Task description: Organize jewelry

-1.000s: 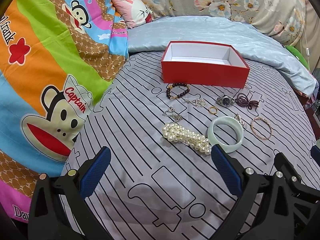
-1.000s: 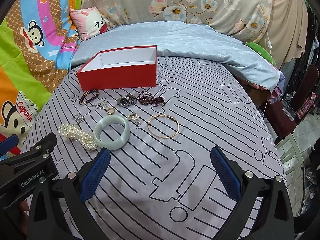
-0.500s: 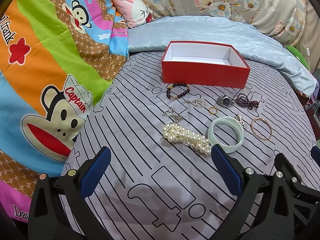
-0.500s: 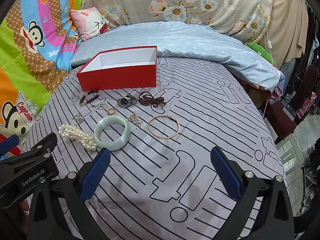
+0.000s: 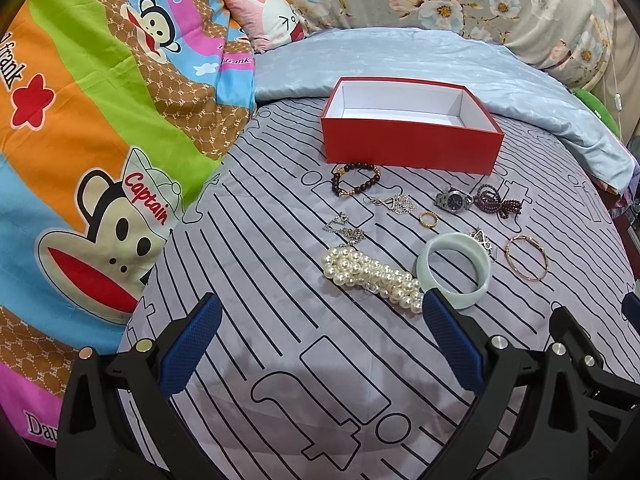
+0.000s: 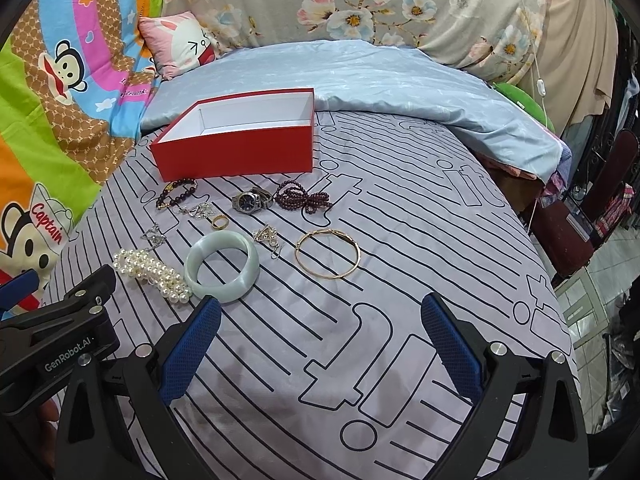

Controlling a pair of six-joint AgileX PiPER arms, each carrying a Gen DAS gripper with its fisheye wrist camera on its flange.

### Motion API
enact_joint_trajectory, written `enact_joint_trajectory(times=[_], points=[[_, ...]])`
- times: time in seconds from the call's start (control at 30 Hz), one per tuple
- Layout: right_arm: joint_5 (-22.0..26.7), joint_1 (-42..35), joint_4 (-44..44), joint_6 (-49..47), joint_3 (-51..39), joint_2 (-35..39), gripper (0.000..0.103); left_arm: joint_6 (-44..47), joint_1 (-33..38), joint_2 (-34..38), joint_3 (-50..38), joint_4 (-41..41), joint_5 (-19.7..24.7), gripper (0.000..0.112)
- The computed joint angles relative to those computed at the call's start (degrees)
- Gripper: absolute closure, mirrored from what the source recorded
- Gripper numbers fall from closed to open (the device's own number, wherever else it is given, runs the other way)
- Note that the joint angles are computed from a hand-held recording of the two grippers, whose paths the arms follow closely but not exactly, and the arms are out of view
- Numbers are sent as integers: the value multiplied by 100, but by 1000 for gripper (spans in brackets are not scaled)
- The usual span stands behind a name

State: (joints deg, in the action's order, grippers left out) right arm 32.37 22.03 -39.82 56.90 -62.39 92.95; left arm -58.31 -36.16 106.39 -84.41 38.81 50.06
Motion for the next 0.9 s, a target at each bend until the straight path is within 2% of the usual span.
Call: enact_joint_trajectory(times=[0.63, 0.9], points=[[-40, -46, 38, -53, -20, 61, 5, 31, 34, 71, -54, -40, -4, 14], [-148, -150, 37, -63, 8, 144, 5, -93, 141, 73, 73, -5, -133, 14]])
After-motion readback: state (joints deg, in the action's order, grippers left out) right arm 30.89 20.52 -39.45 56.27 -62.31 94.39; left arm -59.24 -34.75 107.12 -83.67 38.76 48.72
